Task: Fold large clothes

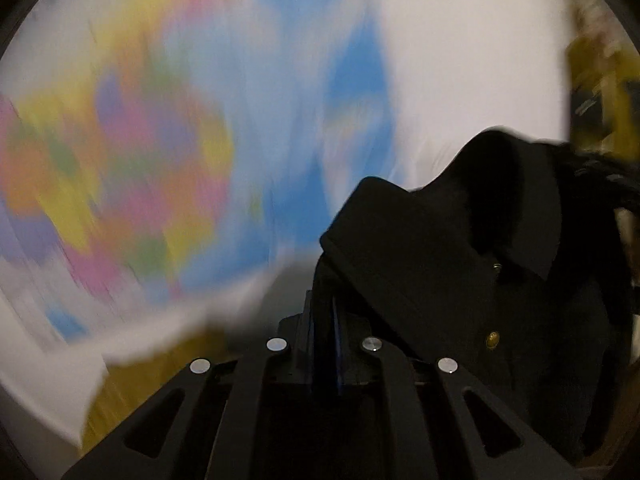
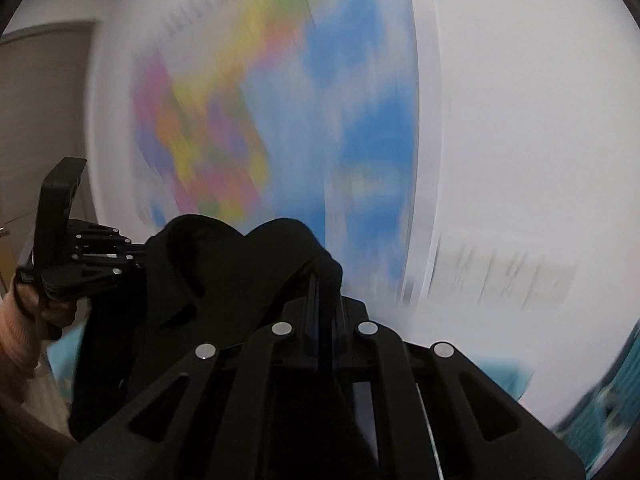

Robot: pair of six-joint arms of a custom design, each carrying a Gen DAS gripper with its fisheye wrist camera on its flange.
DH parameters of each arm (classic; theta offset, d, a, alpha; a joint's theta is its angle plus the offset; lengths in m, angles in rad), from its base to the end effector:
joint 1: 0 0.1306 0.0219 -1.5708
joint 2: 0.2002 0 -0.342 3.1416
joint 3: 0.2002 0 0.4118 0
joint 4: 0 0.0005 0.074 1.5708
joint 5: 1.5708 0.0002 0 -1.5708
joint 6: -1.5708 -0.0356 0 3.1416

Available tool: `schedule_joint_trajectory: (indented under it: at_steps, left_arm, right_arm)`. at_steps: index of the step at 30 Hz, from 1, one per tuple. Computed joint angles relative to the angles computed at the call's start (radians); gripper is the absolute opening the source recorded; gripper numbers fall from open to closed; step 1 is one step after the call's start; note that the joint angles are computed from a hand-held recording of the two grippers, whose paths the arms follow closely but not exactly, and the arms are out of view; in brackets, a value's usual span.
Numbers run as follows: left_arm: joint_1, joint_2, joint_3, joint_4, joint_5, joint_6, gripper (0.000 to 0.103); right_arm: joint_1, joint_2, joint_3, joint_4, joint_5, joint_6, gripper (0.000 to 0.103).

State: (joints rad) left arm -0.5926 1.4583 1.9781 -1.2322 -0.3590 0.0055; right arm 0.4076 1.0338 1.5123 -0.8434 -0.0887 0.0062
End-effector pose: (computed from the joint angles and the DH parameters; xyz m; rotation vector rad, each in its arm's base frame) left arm 0.4135 -0.2639 0.6055 0.4666 2.1814 0.0857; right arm 0.3447 0.1517 0.6037 -0.4588 1.8957 0.3523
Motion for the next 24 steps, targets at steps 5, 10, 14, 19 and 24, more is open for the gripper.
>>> schedule_joint_trajectory:
  at_steps: [5,10,14,19,24]
  left_arm:
    - [0.077,0.207,-0.065,0.000,0.057,0.038,0.005]
    - [0.127,0.260,-0.054,0.071,0.134,0.062,0.005]
    - [0.144,0.327,0.010,0.021,0.161,0.058,0.018]
    - [0.152,0.316,-0.038,0.020,0.140,0.062,0.035]
    - [0.167,0.119,-0.233,0.139,0.228,-0.004,0.051]
  right_arm:
    - [-0.033,0.248,-0.006,-0.007,-0.035,0.029,0.004]
    - [-0.105,0.329,0.015,0.051,-0.148,-0.039,0.004]
    - [-0.126,0.406,0.054,0.001,-0.083,-0.030,0.015]
    - [-0.170,0.326,-0.035,-0.017,-0.050,-0.106,0.060]
    - [-0.287,0.069,-0.243,-0.149,-0.279,-0.078,0.083]
